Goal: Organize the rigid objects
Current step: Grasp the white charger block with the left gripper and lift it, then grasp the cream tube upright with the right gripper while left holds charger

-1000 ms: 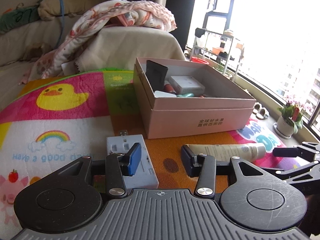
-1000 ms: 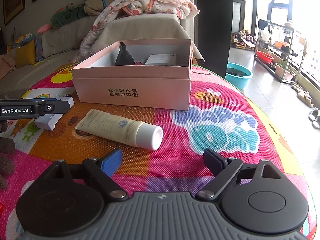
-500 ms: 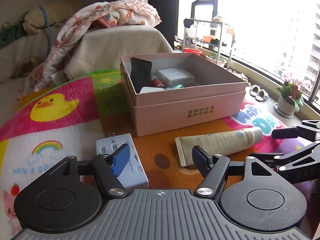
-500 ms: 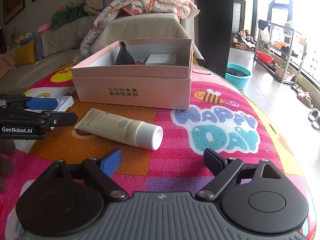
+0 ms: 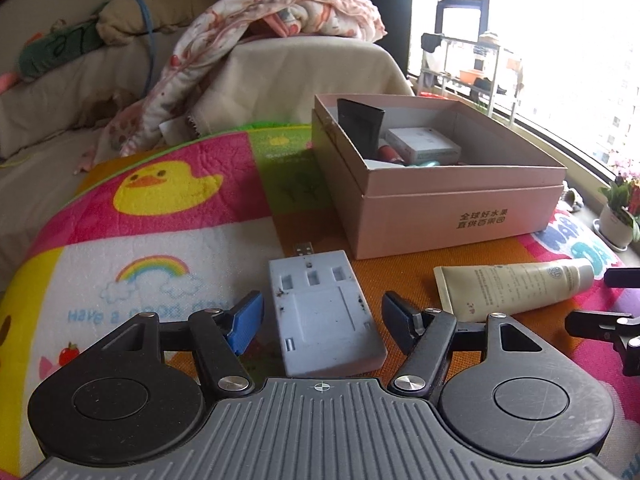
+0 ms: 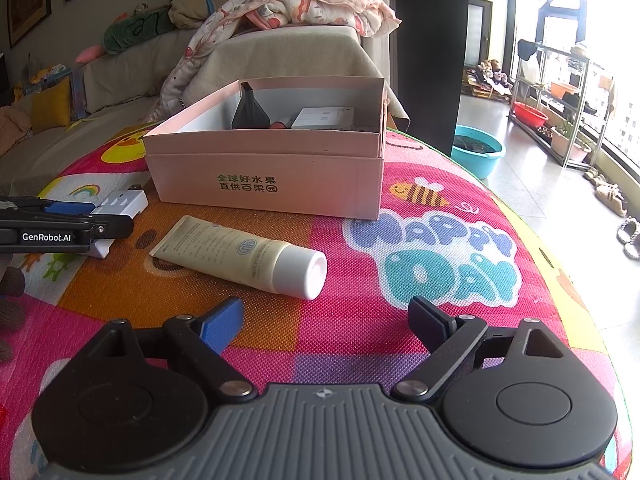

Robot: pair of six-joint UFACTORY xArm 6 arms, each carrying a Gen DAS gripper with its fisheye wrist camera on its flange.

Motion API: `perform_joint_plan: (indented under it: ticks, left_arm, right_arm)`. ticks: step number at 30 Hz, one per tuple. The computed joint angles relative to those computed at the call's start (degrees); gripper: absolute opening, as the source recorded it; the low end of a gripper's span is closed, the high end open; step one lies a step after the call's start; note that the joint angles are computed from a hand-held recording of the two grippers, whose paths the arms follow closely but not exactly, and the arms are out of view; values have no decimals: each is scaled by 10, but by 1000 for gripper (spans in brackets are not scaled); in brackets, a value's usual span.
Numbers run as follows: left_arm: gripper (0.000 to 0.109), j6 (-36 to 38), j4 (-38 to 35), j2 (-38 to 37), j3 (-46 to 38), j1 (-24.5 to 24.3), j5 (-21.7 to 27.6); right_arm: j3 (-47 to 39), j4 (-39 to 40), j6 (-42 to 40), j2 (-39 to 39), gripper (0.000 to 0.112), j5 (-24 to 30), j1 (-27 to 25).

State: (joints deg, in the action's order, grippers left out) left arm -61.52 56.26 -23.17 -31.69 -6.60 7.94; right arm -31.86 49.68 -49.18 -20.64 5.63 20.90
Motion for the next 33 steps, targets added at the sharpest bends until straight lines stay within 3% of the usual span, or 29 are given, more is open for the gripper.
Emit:
perform_joint_plan:
  ticks: [5,9,11,16,19,21,24,27,31,33]
  left_arm:
    - [64,0,10,4,4,1,-17]
    - [53,47,-54,-18,25,-16,-12]
    - [53,79,-103,-41,40,-39,6]
    - [53,39,-70,-85,62,-83,55]
    - [53,37,-67,-95,72,-83,49]
    - [53,42,-82,-99,81,-74,29]
    - [53,40,-89,-102,90,-63,8]
    - [53,26,-75,-101,89,-61,5]
    - [53,6,-51,-100,86,-64,11]
    - [53,1,-44,-101,86,-65,14]
  right_arm:
    - [-2,10,-7,0,90,3,-1]
    - [-1,-1,-1,1,92,4,-1]
    - [-3,-3,-2,1,93,11,-4]
    - [-5,-21,8,2,95,16,-6]
    - [-12,-27,1,6,95,20,-7]
    - [-14,-45,2,14,94,-5,1]
    - [-28,36,-95,19,94,-15,16]
    - [-45,107,-166,9,91,55,6]
    - [-58,162,-204,-20,88,242,-44]
    - [-50,185,-233,-38,87,252,-41]
